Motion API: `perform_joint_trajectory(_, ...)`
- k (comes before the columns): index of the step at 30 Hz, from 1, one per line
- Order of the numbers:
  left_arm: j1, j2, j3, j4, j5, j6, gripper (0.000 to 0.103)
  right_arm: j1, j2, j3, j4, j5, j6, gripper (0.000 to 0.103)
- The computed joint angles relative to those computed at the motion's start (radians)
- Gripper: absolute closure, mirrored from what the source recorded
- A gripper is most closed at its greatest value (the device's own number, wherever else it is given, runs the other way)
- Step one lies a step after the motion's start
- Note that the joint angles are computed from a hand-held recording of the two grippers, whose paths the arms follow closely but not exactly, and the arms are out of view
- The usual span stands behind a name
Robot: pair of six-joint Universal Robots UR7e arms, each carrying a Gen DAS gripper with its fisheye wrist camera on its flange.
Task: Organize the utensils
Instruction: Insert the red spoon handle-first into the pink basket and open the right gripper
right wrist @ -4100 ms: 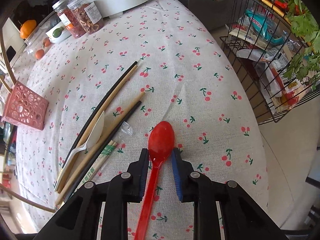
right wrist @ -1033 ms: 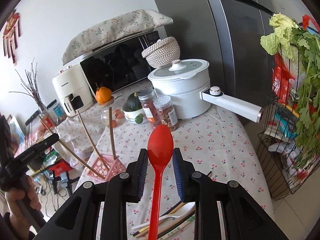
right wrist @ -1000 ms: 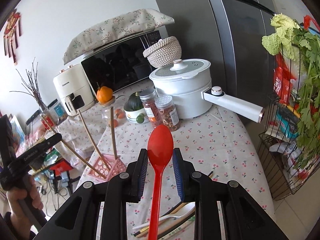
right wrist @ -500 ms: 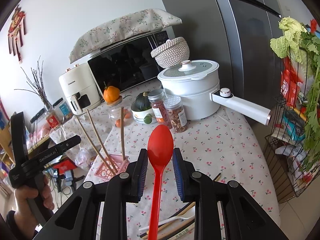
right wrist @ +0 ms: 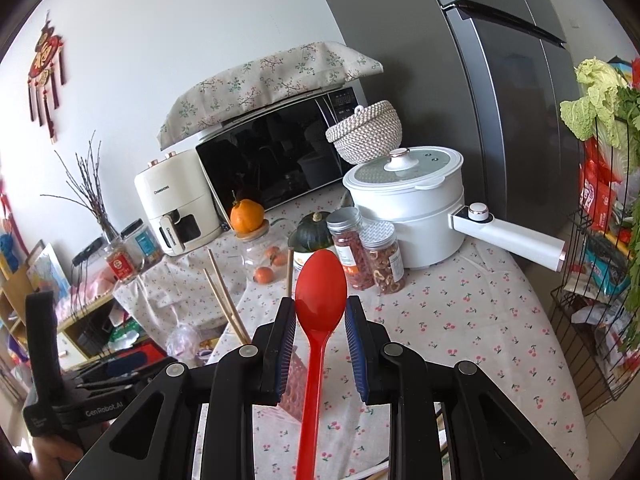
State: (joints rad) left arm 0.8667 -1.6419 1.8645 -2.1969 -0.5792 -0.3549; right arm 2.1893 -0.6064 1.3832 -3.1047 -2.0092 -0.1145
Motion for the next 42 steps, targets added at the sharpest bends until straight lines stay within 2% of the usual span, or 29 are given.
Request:
perform_joint_trajectory(5,-0.002,-0.043,-0.004,0.171,0.015,-0.102,0.008,0.022,0.058,-0.051,-0.081,-0.021,-0.020,0.077)
perform_joint_trajectory(8,0.014,-0.060,-0.027,0.290,0.000,-0.168,0.007,0.035,0.097,-0.087,-0.128,-0.019,-0.028,0.077)
perform_joint_trajectory(12,0.034,-0.077,-0.051,0.363,-0.007,-0.207,0.007,0.050,0.160,-0.153,-0.182,-0.023,-0.046,0.077)
perform_joint_trajectory(15,0.045,-0.089,-0.064,0.382,-0.016,-0.235,0.007,0.066,0.244,-0.261,-0.205,-0.074,-0.096,0.077)
perform_joint_trajectory(19,0.053,-0.101,-0.070,0.359,-0.039,-0.231,0.007,0.081,0.377,-0.428,-0.261,-0.151,-0.225,0.077)
perform_joint_trajectory(24,0.063,-0.099,-0.073,0.336,-0.063,-0.197,0.007,0.086,0.502,-0.591,-0.321,-0.179,-0.363,0.077)
perform_joint_trajectory(28,0.073,-0.093,-0.082,0.331,-0.088,-0.190,0.007,0.088,0.566,-0.672,-0.346,-0.182,-0.428,0.077)
perform_joint_trajectory(31,0.078,-0.092,-0.087,0.329,-0.095,-0.185,0.007,0.086,0.588,-0.687,-0.361,-0.186,-0.459,0.077)
perform_joint_trajectory(33,0.078,-0.092,-0.088,0.324,-0.093,-0.180,0.007,0.082,0.577,-0.660,-0.348,-0.187,-0.445,0.077)
perform_joint_trajectory(38,0.072,-0.091,-0.085,0.324,-0.084,-0.181,0.007,0.072,0.505,-0.541,-0.283,-0.175,-0.361,0.075)
perform_joint_trajectory(42,0.066,-0.088,-0.085,0.328,-0.086,-0.184,0.007,0.073,0.441,-0.457,-0.229,-0.173,-0.308,0.069)
